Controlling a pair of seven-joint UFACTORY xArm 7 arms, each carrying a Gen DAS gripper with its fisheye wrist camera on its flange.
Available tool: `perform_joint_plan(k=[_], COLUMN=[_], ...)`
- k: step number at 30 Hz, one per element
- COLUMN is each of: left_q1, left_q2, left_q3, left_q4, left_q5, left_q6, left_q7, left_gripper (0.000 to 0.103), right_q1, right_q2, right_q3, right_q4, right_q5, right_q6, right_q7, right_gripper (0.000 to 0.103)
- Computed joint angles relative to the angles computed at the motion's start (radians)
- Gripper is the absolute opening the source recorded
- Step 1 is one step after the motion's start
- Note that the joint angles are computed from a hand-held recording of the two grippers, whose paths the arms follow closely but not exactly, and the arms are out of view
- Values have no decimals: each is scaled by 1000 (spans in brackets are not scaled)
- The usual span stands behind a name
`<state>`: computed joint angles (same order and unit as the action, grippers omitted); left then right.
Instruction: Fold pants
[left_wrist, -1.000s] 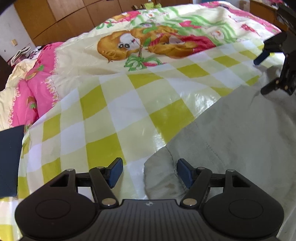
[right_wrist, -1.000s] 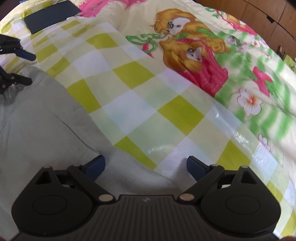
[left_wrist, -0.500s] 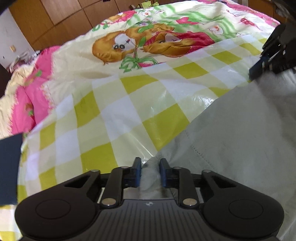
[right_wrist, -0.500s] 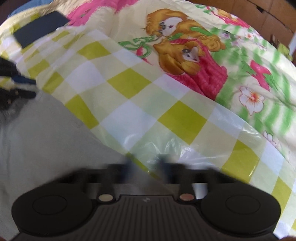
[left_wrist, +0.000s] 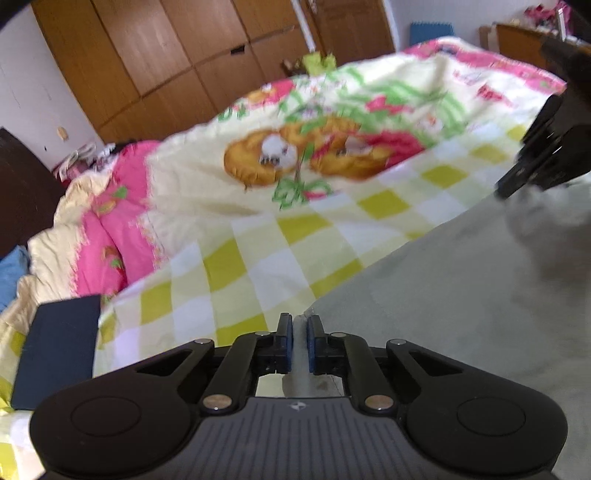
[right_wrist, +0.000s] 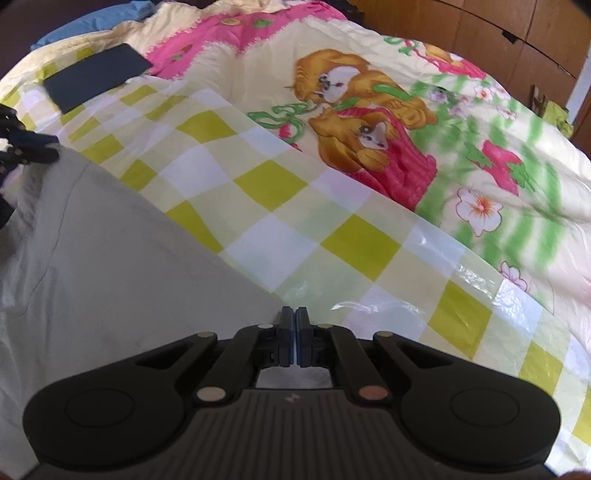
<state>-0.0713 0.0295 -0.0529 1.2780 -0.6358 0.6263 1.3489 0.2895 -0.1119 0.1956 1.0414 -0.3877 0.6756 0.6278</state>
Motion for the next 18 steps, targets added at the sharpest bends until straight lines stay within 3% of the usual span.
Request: perform_joint_plan(k=[2,3,4,6,8,13,16,18], left_q1=[7,9,9,8,2,-18,-29,-27], left_q2=[-45,-64,-83,-124,-159,-169,-128,-80], left_q3=[9,18,28,50,68,84,77,68], left_q4=[-24,-32,-39,-67,-102,-146,-117,-70], left_q5=[-35,-55,-74,-112,-128,-120,-138,-117], left_q6=[16,34,56,93,117,107,64,65], left_q7=[21,31,43,73,91,102,118,84], left_gripper=[16,16,16,16,16,17,23,33], right_q1=[5,9,14,21,26,38,36,32], right_q2=[2,5,6,-1,2,37,47,66], right_q3=[14,19,24,32,41,32,17,3], right_q4=[7,13,13,-3,-9,12,22,43], right_q5=[-49,-69,-97,-164,-220,-213,-227,-204], right_q6=[11,17,13,-20,-39,-31,-38,-21], right_q7=[7,0,-6,-23,-21,-21,-21,-52], right_gripper=[8,19,40,69,72,72,72,78])
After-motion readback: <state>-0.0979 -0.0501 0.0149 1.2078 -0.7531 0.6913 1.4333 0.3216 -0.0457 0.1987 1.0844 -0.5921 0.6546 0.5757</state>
